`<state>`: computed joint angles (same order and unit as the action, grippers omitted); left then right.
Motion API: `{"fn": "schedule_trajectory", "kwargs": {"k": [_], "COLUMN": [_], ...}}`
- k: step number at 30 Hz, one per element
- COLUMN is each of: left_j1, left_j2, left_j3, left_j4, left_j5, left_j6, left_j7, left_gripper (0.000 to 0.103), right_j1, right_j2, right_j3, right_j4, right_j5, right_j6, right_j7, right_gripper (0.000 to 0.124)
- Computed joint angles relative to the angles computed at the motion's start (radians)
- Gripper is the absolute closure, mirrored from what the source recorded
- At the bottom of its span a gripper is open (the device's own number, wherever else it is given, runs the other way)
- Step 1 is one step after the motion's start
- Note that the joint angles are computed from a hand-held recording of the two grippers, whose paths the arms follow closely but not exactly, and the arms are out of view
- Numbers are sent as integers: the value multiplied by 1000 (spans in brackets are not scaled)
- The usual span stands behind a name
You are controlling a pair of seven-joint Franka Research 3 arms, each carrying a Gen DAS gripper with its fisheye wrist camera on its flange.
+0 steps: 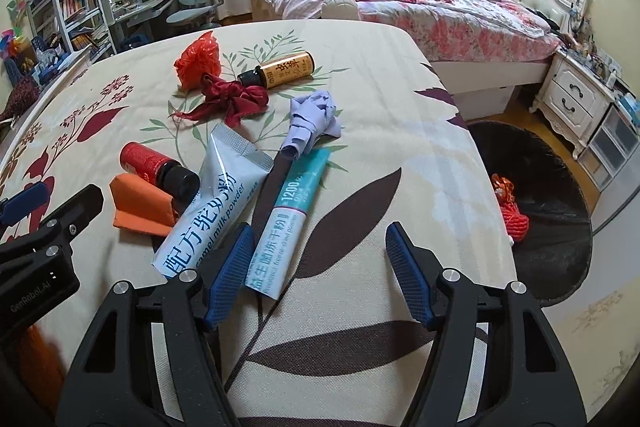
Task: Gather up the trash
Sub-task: 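Lower the right gripper onto the teal toothpaste tube and close it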
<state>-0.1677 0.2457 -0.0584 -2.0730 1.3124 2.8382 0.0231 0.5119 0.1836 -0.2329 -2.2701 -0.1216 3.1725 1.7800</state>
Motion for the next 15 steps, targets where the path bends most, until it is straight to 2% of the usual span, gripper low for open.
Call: {"fn": "schedule_trajectory", "kwargs": {"k": [2, 4, 6, 7, 9, 11, 12, 14, 15], "left_j1": [-1, -3, -5, -6, -9, -12, -13, -15, -15], "left_j2": [1, 2, 3, 4, 6, 8, 10, 15, 19], "left_j3": [-1, -3, -4, -5, -5, -5, -6, -7, -8], "left_j4": [1, 2, 3, 4, 5, 8, 10, 14, 17], "left_j5": [-3, -8, -10, -16, -19, -22, -27, -37, -46], "left_j6": [-2, -2, -4, -5, -6, -8, -6, -3, 1], "left_j7": [6, 15, 21, 27, 33, 39, 45, 58, 69], "left_gripper": [17, 17, 17, 17, 17, 17, 17, 17, 17], "right_j1": [22, 21, -43, -61, -81, -176, -201, -194, -217], "right_j2": [4, 8, 12, 14, 15, 12, 9, 5, 4], "right_j3": [-24, -20, 54, 76, 100, 204, 231, 222, 246], "right_j4": [5, 10, 17, 19, 18, 11, 8, 3, 1], "right_j5": [-15, -9, 38, 57, 86, 160, 183, 212, 237], "right_j6": [8, 16, 14, 14, 10, 11, 12, 14, 14], "right_j7": [9, -2, -53, -73, -107, -186, -207, -231, -253], "right_gripper": [58, 60, 69, 69, 81, 88, 92, 98, 99]}}
